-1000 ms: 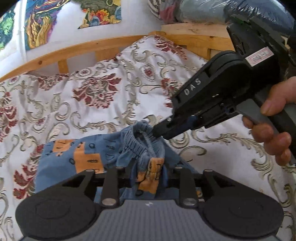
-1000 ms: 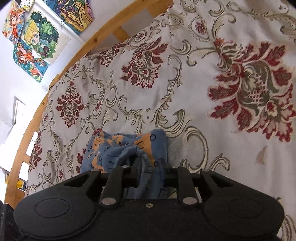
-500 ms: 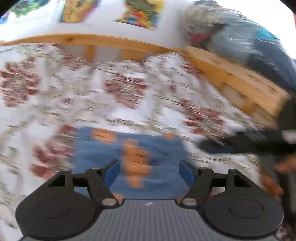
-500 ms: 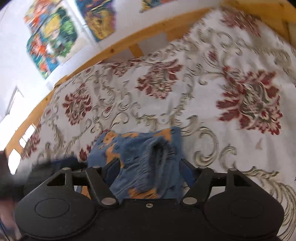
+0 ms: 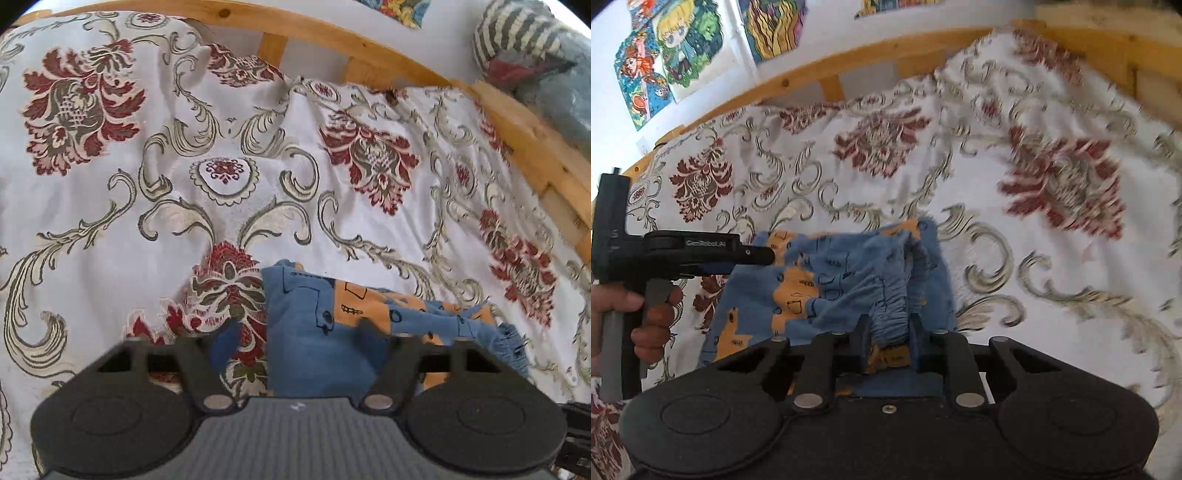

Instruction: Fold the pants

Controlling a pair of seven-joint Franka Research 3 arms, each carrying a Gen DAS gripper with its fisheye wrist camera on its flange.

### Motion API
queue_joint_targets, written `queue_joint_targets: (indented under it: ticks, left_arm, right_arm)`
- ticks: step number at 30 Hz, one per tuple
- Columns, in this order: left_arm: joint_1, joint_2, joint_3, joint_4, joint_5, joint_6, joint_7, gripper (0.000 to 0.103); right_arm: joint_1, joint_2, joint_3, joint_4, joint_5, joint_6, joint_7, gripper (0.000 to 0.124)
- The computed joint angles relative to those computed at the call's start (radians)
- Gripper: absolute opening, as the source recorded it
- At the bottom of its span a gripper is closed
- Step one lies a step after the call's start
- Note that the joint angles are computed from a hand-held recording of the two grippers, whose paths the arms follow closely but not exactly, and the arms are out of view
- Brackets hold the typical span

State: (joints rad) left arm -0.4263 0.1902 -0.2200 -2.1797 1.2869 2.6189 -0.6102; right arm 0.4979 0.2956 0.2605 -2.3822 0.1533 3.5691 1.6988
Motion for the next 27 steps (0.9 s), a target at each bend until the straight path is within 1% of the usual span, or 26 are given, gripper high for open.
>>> queue_joint_targets:
  ticks: [1, 2, 3, 4, 5, 6, 7, 8, 9, 10, 11, 12, 13, 15, 17, 18, 19, 20, 21, 22, 23, 24, 25, 27]
  left_arm:
    - [0.000, 0.002, -0.003, 0.004, -0.018, -0.005, 0.017, 0.064]
    - [-0.003, 0.000, -0.003, 0.004, -0.019, -0.012, 0.017, 0.064]
    - [-0.007, 0.002, -0.005, 0.007, -0.022, -0.022, 0.022, 0.069]
    - [-0.009, 0.007, -0.009, 0.015, -0.045, -0.039, 0.050, 0.076]
    - [-0.014, 0.015, -0.013, 0.025, -0.071, -0.064, 0.079, 0.079]
    - [-0.021, 0.023, -0.014, 0.031, -0.079, -0.085, 0.092, 0.079]
    - [-0.026, 0.021, -0.011, 0.027, -0.069, -0.086, 0.082, 0.079]
    - [-0.033, 0.012, -0.009, 0.018, -0.055, -0.091, 0.057, 0.079]
    - [-0.042, -0.002, -0.011, 0.007, -0.041, -0.108, 0.028, 0.079]
    - [-0.053, -0.019, -0.018, -0.007, -0.030, -0.139, 0.007, 0.079]
    - [-0.061, -0.034, -0.028, -0.018, -0.032, -0.173, 0.003, 0.080]
    - [-0.071, -0.048, -0.041, -0.027, -0.041, -0.212, 0.007, 0.081]
    - [-0.079, -0.059, -0.054, -0.033, -0.054, -0.247, 0.011, 0.083]
    - [-0.092, -0.072, -0.076, -0.042, -0.078, -0.283, 0.015, 0.083]
    - [-0.107, -0.067, -0.096, -0.035, -0.128, -0.323, 0.032, 0.083]
    - [-0.111, -0.065, -0.101, -0.035, -0.138, -0.322, 0.041, 0.083]
    - [-0.116, -0.057, -0.106, -0.032, -0.154, -0.322, 0.061, 0.083]
    - [-0.123, -0.046, -0.110, -0.022, -0.172, -0.334, 0.088, 0.083]
    - [-0.135, -0.033, -0.114, -0.012, -0.181, -0.357, 0.111, 0.083]
    - [-0.147, -0.019, -0.115, -0.001, -0.183, -0.385, 0.127, 0.084]
    - [-0.157, -0.010, -0.114, 0.004, -0.182, -0.402, 0.131, 0.084]
    - [-0.164, -0.005, -0.112, 0.004, -0.180, -0.406, 0.128, 0.085]
    - [-0.168, -0.003, -0.109, 0.001, -0.175, -0.401, 0.125, 0.085]
    - [-0.174, -0.001, -0.105, -0.003, -0.169, -0.397, 0.128, 0.087]
  right_arm:
    - [-0.005, -0.010, 0.002, -0.013, -0.005, 0.010, 0.003, 0.021]
    - [-0.037, -0.014, 0.023, -0.018, -0.043, -0.004, 0.032, 0.022]
    - [-0.073, -0.009, 0.046, -0.011, -0.089, -0.041, 0.061, 0.023]
    - [-0.092, 0.001, 0.058, -0.005, -0.112, -0.063, 0.077, 0.024]
    - [-0.095, 0.007, 0.060, -0.008, -0.114, -0.053, 0.085, 0.025]
    - [-0.114, 0.005, 0.074, -0.020, -0.128, -0.026, 0.104, 0.030]
    - [-0.098, -0.007, 0.060, -0.036, -0.124, 0.007, 0.113, 0.036]
    - [-0.047, -0.018, 0.024, -0.047, -0.062, 0.042, 0.069, 0.047]
    - [0.006, -0.024, -0.014, -0.051, -0.004, 0.079, 0.015, 0.053]
    - [0.031, -0.025, -0.032, -0.046, 0.022, 0.106, -0.027, 0.052]
    - [0.036, -0.018, -0.036, -0.030, 0.014, 0.119, -0.052, 0.052]
    - [0.024, -0.007, -0.031, -0.005, -0.019, 0.111, -0.060, 0.050]
    - [-0.003, 0.011, -0.014, 0.027, -0.077, 0.098, -0.049, 0.048]
    - [-0.074, 0.064, 0.035, 0.101, -0.212, 0.072, -0.005, 0.032]
    - [-0.162, 0.129, 0.114, 0.191, -0.335, -0.010, 0.032, 0.027]
    - [-0.177, 0.157, 0.124, 0.233, -0.396, -0.053, 0.057, 0.024]
    - [-0.158, 0.172, 0.110, 0.261, -0.387, -0.085, 0.035, 0.023]
    - [-0.104, 0.180, 0.067, 0.284, -0.314, -0.118, -0.024, 0.019]
    - [-0.059, 0.183, 0.025, 0.294, -0.269, -0.133, -0.045, 0.011]
    - [-0.039, 0.189, 0.003, 0.300, -0.235, -0.140, -0.056, 0.008]
    - [-0.049, 0.195, 0.008, 0.299, -0.215, -0.142, -0.059, 0.000]
    - [-0.062, 0.199, 0.015, 0.294, -0.197, -0.136, -0.062, 0.000]
    - [-0.056, 0.197, 0.006, 0.282, -0.171, -0.122, -0.070, 0.000]
    - [-0.089, 0.182, 0.038, 0.245, -0.143, -0.084, -0.069, 0.001]
